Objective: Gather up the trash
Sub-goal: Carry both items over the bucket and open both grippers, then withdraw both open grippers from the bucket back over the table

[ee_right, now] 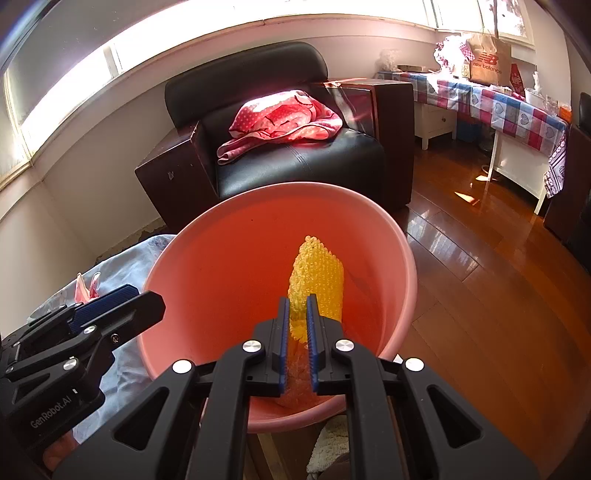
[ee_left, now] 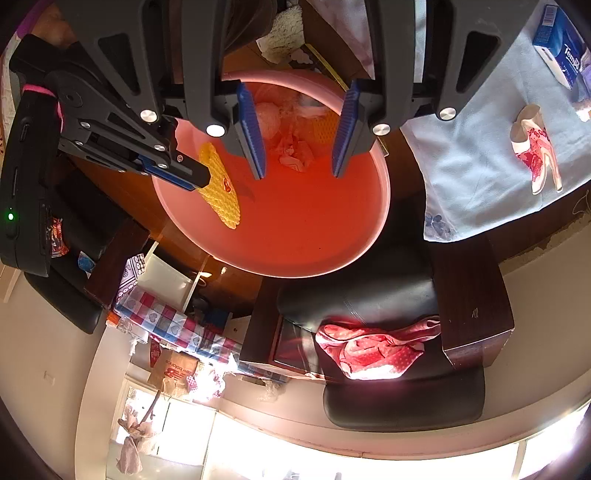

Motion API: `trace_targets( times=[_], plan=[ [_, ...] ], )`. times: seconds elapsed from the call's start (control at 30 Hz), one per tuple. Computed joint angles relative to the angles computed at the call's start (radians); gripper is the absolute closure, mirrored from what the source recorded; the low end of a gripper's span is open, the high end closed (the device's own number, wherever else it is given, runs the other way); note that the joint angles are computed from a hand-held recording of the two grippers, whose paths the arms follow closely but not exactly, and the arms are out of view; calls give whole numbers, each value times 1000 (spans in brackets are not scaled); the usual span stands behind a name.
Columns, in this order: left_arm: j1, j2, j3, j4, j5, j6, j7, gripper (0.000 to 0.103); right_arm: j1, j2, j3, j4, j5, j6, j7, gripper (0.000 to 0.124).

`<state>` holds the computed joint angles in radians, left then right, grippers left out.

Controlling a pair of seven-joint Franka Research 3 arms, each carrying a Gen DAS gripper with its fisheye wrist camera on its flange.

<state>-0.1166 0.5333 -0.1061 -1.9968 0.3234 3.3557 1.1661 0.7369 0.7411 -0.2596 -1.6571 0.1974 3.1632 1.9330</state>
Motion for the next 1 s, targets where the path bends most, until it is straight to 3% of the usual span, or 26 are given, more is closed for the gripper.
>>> trace_targets(
  times=[0.4,0.43,0.53,0.63,0.77,0.83,1.0],
  plan=[
    [-5,-73,22,-98,-16,62,-7,62,108,-33,-103,-53,-14,21,26,113],
    [2,-81,18,-109,-16,71,-9,61,119,-37,-111,-59,-14,25,25,111],
    [1,-112,27,-151,-29,106,-10,60,150,-55,-131,-87,-7,51,15,90],
    [11,-147,27,-198,-37,136,-9,60,193,-68,-159,-106,11,69,-13,87],
    [20,-202,34,-270,-51,176,4,60,223,-84,-165,-116,30,75,-58,87],
    [7,-235,50,-310,-80,192,28,55,241,-90,-171,-119,40,77,-75,87],
    [-5,-318,74,-420,-170,248,118,52,248,-104,-139,-116,45,70,-122,87]
  ],
)
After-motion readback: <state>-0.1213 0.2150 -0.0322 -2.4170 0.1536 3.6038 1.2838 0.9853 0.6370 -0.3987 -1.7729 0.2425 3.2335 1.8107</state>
